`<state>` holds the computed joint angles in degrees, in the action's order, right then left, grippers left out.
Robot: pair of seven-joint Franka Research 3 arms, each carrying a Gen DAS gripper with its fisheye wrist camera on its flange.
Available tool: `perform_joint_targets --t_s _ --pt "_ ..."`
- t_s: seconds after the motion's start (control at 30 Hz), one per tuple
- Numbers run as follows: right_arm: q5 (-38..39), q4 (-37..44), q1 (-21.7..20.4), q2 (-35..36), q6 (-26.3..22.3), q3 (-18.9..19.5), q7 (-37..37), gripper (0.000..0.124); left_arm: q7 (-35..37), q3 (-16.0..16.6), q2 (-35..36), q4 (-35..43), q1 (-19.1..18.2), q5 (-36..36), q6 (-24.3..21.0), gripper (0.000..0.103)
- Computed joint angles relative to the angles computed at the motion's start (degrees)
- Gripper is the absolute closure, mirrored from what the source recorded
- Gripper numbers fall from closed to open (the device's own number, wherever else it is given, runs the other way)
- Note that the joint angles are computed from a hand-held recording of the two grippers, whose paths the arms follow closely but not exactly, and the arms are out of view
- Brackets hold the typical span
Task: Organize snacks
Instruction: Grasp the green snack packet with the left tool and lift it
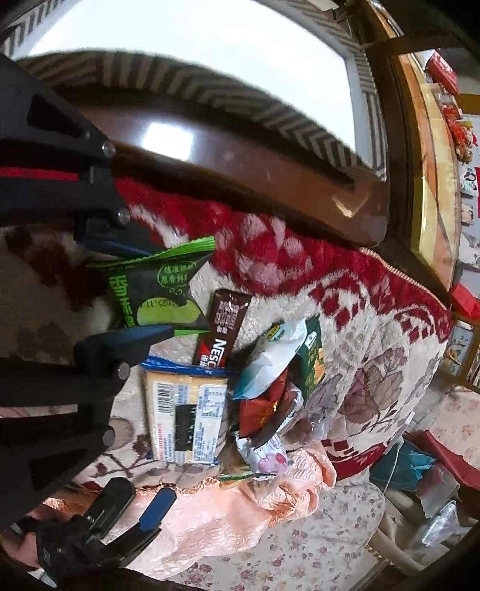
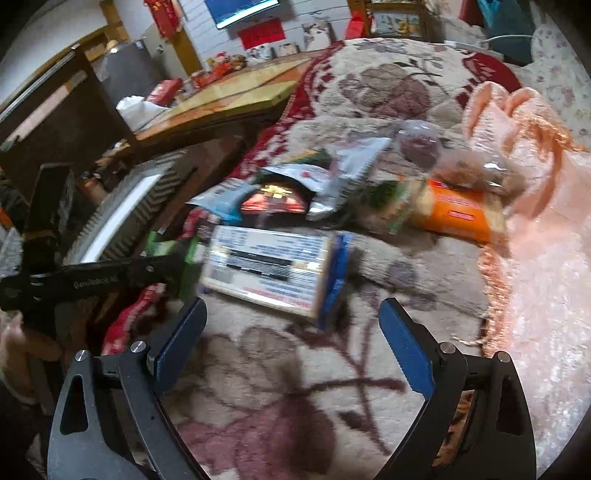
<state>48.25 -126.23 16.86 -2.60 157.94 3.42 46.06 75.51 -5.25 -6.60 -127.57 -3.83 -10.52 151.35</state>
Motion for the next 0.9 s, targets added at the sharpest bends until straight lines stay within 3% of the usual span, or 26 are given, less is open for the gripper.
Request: perform_joint_targets --t_s 0.17,0.33,0.43,0.53,0.73,0.9 --pt "1.95 2.87 0.7 1.02 -2.09 0.46 -3.31 0.029 -3.67 -0.47 -2.9 -1.57 1.02 6.17 0.42 0.067" --pt "0.89 8.5 0.42 4.27 -6.95 1.12 -3.37 0.029 -4.73 0.27 -4.76 -2.82 0.78 7.43 1.12 0.067" --pt "-3.14 11.05 0.77 6.51 -6.93 1.86 -1.21 0.029 -5.2 0.62 -5.34 -3.31 0.76 7.9 1.3 0.067" --pt "-2.29 15.83 0.15 9.48 -10.6 2.46 1.2 0.03 -5.66 0.94 -5.81 -3.71 0.8 7.98 1.59 0.067" --pt "-9.71 29.96 0.21 19.19 -17.05 2.35 16.95 0.042 -6.17 1.58 -6.86 -4.76 1.03 8.38 2.22 0.067" --pt "-16.84 39.64 0.25 26.88 -23.84 2.3 27.9 0.066 -6.14 2.19 -7.7 -5.76 1.31 8.09 2.65 0.067"
